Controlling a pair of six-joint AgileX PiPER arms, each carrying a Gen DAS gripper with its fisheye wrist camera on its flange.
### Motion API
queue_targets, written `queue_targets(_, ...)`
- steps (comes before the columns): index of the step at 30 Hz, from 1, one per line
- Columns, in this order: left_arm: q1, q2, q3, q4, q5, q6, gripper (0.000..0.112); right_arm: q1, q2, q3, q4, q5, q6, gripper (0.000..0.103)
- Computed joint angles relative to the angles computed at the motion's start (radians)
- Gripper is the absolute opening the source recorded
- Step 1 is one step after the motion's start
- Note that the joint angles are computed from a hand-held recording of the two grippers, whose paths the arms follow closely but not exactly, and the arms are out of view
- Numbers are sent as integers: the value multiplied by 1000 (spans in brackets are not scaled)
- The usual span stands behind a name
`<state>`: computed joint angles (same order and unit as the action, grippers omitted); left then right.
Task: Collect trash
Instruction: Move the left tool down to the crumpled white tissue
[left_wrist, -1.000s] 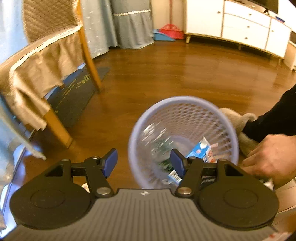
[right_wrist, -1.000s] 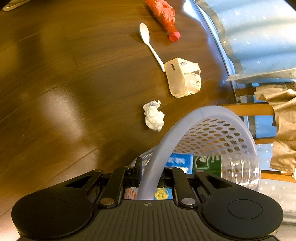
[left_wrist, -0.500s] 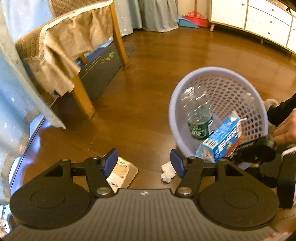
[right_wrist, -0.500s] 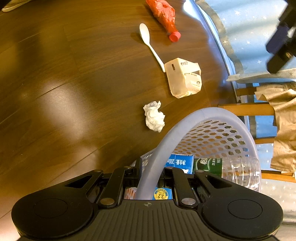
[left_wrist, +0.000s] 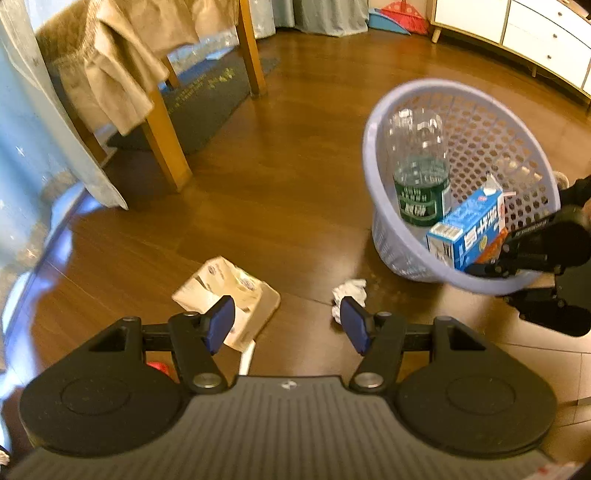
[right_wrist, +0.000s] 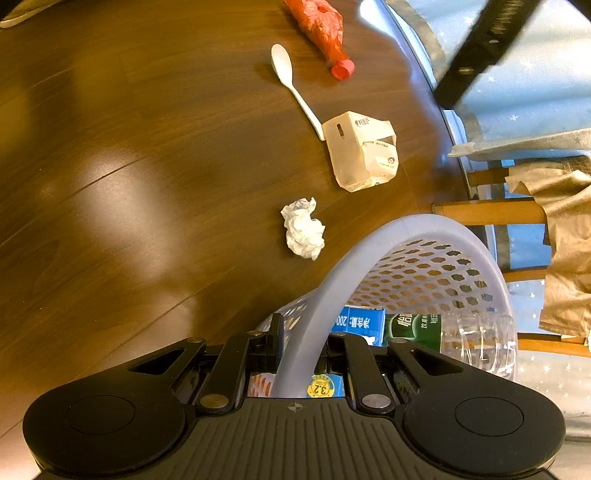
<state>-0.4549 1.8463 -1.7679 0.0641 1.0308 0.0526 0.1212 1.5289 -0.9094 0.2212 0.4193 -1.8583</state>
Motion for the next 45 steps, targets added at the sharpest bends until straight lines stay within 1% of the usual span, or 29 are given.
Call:
queue_targets(9,-4,-4,172,-24,-116,31,58,2,-1,-7,-25,7,32,9)
queue_targets(16,-4,23,237,-52,-185,53,58,11,3,-22,-77,17,101,9)
queue_targets(19,-4,46,235,-69,-200,57,58,21,5,-29,-122,21,157,10)
queue_targets(22,-9,73,226,-77,-220,69,58,24,5,-33,-139,24,177,10)
queue_targets(26,-13,118,204,-97,-255,77,58,24,3,-30,-140,23,175,10)
queue_targets(30,-16,170,171,-115,-285,70,58,32,7,-45,-170,41,222,10)
queue_targets(34,-19,214,144,-133,-315,60,58,29,3,-44,-166,45,219,10)
queue_targets(45,-30,333,101,-172,-367,57,49,17,-25,-8,-150,38,183,10)
